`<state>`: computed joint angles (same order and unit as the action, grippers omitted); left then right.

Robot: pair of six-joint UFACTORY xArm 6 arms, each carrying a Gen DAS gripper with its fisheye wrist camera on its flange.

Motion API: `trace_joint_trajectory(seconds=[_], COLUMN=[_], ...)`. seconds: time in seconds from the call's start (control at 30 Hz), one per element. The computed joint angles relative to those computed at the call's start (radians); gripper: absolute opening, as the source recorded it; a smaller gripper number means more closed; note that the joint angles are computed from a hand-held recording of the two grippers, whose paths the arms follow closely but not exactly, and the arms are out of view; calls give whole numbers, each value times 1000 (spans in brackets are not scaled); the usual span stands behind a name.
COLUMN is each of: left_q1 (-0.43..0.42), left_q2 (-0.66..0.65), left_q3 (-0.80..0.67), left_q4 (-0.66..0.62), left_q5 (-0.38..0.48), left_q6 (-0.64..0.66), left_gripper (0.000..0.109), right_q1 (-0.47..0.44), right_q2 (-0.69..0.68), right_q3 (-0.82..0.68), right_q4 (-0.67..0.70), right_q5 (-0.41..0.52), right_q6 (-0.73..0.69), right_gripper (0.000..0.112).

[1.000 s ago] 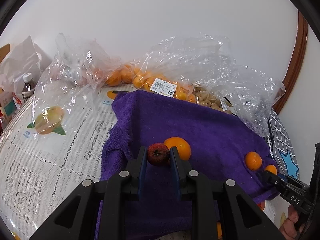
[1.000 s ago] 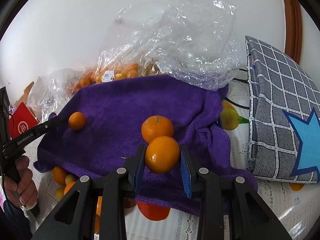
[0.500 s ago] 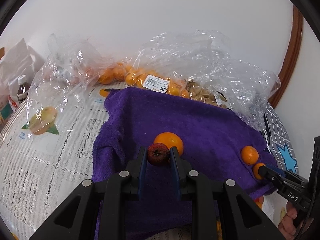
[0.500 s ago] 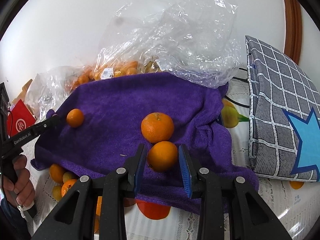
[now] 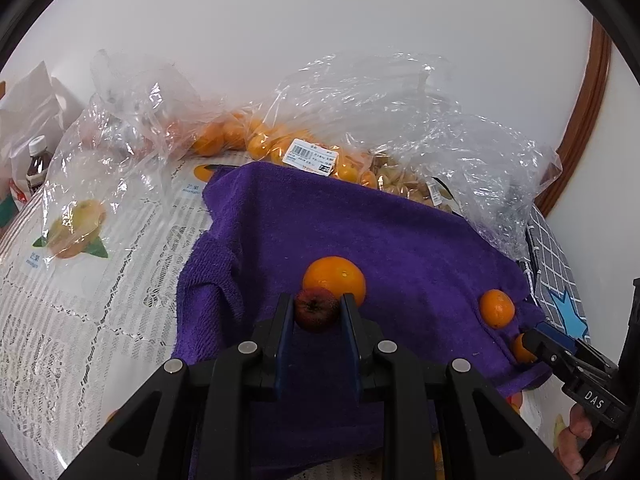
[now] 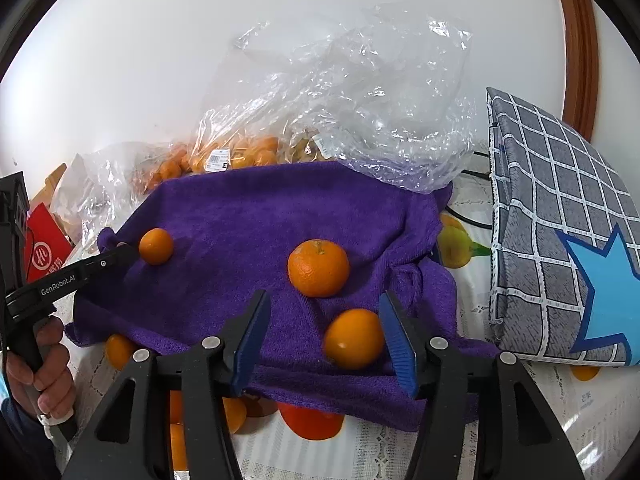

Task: Organize fruits
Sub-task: 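Lower the red fruit onto the towel and open the left gripper, then move the right gripper to a yellow-orange fruit and grasp it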

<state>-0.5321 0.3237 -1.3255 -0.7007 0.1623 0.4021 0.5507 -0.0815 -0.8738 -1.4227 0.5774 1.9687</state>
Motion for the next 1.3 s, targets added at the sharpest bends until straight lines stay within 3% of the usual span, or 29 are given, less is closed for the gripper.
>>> trace_joint_trajectory(seconds=[0.07, 0.13, 0.23, 0.37, 0.57, 0.67, 0.83, 0.93, 1.1, 1.3], left_q1=[-6, -11, -14, -14, -20, -22, -32, -41, -47, -29], left_q2=[-2, -8, -17, -18, -30, -53, -120, -149, -208, -276], left_q3=[-9, -15, -15, -12, 1, 18, 67, 94, 168, 276], left_q4=[-118, -235, -332, -292, -371, -477, -775, -859, -901, -783], left_q5=[8, 7, 7, -6, -35, -38, -64, -91, -122, -97], left_q6=[121, 237, 333, 299, 373, 467, 741, 834, 898, 763], left_gripper=[27, 40, 44, 44, 45, 45, 45, 45, 45, 45], right_q1=[-1, -3, 14, 47, 95, 141, 210, 217, 205, 188], right_q2=[-2, -11, -32, -85, -128, -113, -58, -21, 43, 75], right_q3=[3, 10, 24, 58, 82, 85, 72, 57, 16, 2], right_q4=[-12, -34, -81, -92, 73, 96, 82, 59, 99, 103], right_q5=[-3, -15, 10, 74, 81, 83, 59, 11, -42, -69], right_q6=[17, 39, 79, 135, 19, -2, 43, 81, 51, 51], right_gripper=[56, 56, 56, 56, 56, 51, 50, 50, 50, 50])
